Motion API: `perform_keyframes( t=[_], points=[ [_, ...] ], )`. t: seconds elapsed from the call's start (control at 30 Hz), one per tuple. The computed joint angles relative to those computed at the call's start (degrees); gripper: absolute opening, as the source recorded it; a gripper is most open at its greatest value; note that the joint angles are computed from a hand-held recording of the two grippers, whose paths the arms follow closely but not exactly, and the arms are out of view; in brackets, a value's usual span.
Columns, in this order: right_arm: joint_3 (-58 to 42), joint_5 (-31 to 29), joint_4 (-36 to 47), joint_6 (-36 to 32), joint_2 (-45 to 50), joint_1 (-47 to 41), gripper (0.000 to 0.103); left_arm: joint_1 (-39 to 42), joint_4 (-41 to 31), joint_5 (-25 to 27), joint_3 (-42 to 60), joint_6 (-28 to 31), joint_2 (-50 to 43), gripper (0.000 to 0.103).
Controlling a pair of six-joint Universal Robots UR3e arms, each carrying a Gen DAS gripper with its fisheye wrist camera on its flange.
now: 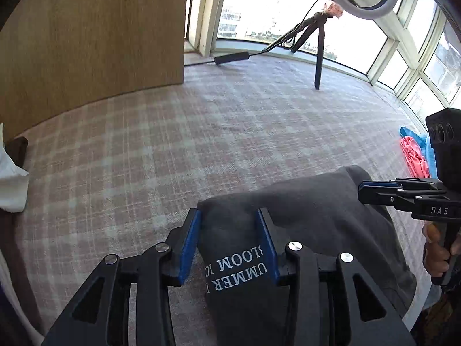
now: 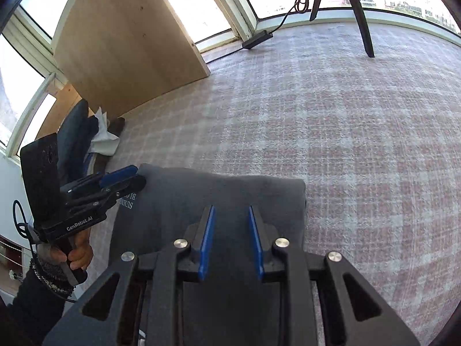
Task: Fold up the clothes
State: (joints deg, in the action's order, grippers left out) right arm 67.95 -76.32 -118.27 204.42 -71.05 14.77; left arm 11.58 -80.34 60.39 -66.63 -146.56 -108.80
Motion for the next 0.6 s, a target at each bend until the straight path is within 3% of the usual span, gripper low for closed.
perform_keyframes(
  t=[0.03, 0.07, 0.17, 0.23, 0.27, 0.4, 0.6],
  points=[
    [-1.6, -0.4, 2.6, -0.9, 1.6, 0.2, 0.006, 1.5, -3.0, -1.7, 1.5, -1.7, -1.0, 0.044],
    [-1.7, -0.9, 3.5, -1.4, 0.7, -0.1, 0.005, 3.7, -4.3, -3.9, 1.1, -0.9, 0.4, 0.043],
    [4.6, -0.6, 3.2, -2.4, -7.6, -2.9, 0.017, 8.9, -8.8, -6.6, -1.2, 1.9, 7.6, 0.039],
    [9.2, -1.0, 4.4, -3.9, -14.3, -5.1, 0.051, 13.0, -16.6, -7.8, -1.9, 6.0, 12.5, 0.043],
    [11.5, -0.9, 5.4, -4.4, -17.3, -6.1, 0.056, 14.7, -20.2, -7.5, -2.8, 8.4, 15.2, 0.05],
    [23.5, 2.8, 6.4, -3.7, -27.2, -8.9, 0.057, 18.8, -24.3, -5.8, -10.2, 12.1, 23.0, 0.059],
    [33.3, 3.7, -2.2, 0.5, -29.6, -6.4, 0.058, 16.4, -17.1, -4.2, -19.4, 6.2, 23.2, 0.06]
  ],
)
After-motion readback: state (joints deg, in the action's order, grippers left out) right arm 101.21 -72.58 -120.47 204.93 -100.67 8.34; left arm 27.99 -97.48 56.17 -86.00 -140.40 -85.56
